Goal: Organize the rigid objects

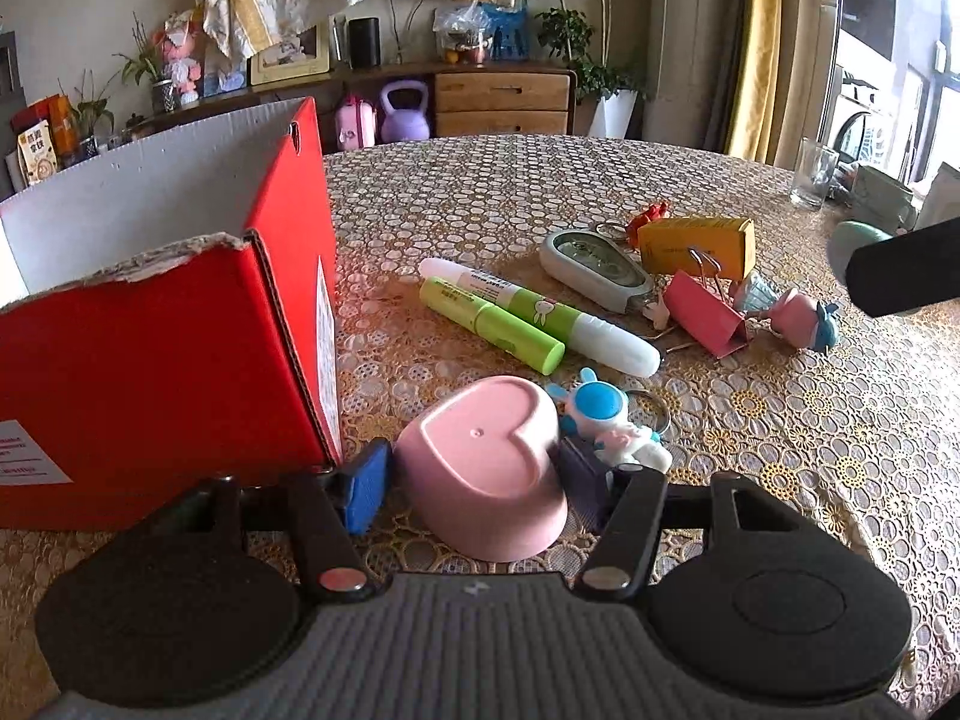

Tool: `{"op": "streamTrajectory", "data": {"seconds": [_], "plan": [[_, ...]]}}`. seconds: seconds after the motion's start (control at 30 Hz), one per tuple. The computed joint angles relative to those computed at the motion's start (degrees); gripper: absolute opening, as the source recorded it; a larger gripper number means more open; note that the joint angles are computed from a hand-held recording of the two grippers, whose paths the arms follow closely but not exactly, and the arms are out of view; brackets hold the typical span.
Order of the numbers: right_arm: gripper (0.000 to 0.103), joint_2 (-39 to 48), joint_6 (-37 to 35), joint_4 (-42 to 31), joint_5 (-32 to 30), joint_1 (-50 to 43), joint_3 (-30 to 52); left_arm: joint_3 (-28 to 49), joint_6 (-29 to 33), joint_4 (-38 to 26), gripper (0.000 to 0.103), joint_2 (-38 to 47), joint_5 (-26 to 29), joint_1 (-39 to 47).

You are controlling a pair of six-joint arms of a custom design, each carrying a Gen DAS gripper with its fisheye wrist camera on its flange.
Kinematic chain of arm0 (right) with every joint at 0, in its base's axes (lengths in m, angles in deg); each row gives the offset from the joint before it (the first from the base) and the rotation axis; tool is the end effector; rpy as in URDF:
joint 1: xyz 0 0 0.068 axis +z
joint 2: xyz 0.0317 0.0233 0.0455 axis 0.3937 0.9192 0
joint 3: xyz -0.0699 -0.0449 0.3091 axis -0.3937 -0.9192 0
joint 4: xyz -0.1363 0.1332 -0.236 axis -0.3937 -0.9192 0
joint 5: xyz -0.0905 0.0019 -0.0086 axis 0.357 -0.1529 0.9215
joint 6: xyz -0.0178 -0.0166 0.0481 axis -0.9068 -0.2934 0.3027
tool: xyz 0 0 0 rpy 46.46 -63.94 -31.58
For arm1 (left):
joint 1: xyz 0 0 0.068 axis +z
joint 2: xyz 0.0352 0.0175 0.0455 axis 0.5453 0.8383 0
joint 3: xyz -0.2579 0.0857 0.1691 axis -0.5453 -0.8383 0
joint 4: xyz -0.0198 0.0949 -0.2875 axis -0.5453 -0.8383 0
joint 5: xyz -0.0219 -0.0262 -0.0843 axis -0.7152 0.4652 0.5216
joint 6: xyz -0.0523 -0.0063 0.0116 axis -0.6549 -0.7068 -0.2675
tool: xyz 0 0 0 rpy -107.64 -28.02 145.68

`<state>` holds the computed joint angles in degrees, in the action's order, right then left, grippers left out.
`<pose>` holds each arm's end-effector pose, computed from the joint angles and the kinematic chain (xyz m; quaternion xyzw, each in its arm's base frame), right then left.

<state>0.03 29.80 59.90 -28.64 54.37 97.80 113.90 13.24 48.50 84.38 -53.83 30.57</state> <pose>0.2670 0.1543 0.2011 -0.0153 0.9214 0.1067 0.3735 0.3223 -0.0249 0.0337 0.2128 0.8842 -0.0929 0.4054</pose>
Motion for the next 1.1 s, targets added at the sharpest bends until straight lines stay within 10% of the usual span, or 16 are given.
{"op": "streamTrajectory", "data": {"seconds": [1.1], "plan": [[0.034, -0.03, 0.59, -4.28, 5.39, 5.58, 5.16, -2.94, 4.49, -7.01, 0.049, -6.65, 7.24, 4.87]]}}
